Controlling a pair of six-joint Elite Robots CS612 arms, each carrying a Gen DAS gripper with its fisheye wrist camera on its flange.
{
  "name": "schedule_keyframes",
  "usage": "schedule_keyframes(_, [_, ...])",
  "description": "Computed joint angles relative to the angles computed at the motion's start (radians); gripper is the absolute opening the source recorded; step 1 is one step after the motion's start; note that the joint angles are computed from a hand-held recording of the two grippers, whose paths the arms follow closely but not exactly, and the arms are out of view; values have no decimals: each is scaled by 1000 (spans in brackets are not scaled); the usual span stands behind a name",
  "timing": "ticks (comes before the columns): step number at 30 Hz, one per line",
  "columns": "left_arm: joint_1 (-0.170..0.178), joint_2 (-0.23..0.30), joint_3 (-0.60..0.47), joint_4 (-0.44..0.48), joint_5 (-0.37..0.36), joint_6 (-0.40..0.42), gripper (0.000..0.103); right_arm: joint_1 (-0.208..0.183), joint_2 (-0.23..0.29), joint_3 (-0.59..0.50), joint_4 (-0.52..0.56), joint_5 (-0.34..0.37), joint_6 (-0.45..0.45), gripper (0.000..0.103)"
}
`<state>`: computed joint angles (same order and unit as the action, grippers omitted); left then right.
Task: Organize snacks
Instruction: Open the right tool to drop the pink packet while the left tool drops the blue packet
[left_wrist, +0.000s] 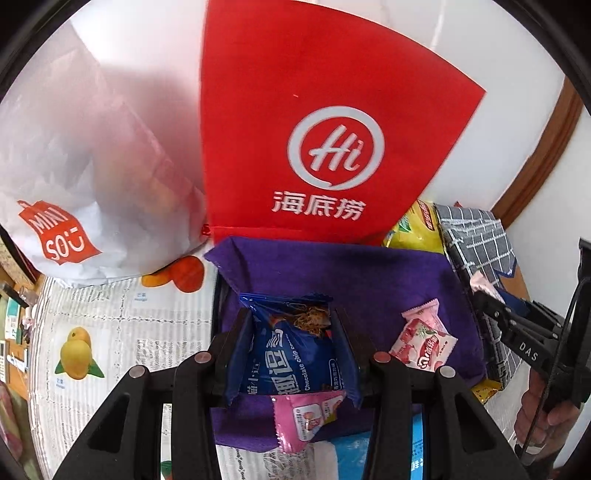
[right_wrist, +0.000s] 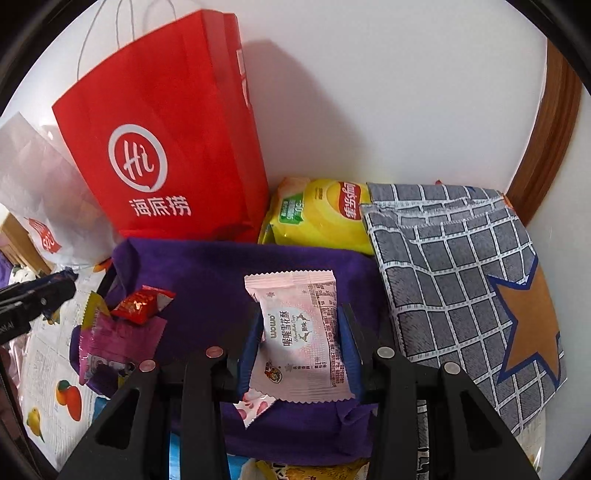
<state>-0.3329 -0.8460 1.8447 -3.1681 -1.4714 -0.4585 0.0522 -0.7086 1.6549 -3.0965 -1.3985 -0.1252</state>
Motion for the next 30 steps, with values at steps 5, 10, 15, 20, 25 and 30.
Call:
schedule_keyframes(5, [8, 0, -1, 4, 5, -13, 41, -3, 0, -4, 24, 1, -26, 41])
schedule_keyframes(10, [5, 6, -10, 21, -12, 0, 41, 1, 10, -22, 79, 14, -40, 41])
schedule_keyframes(15, [-5, 15, -22, 51, -22, 22, 41, 10, 18, -36, 127, 15, -68, 41])
schedule_keyframes(20, [-15, 20, -31, 84, -11, 38, 41, 30, 30, -50, 153, -47, -98, 41])
schedule_keyframes(25, [-18, 22, -36, 106, -9, 46, 41, 30, 31, -50, 157, -45, -100, 41])
schedule_keyframes(30, [-20, 26, -42, 128, -8, 52, 41, 33, 31, -51, 158, -57, -102, 41])
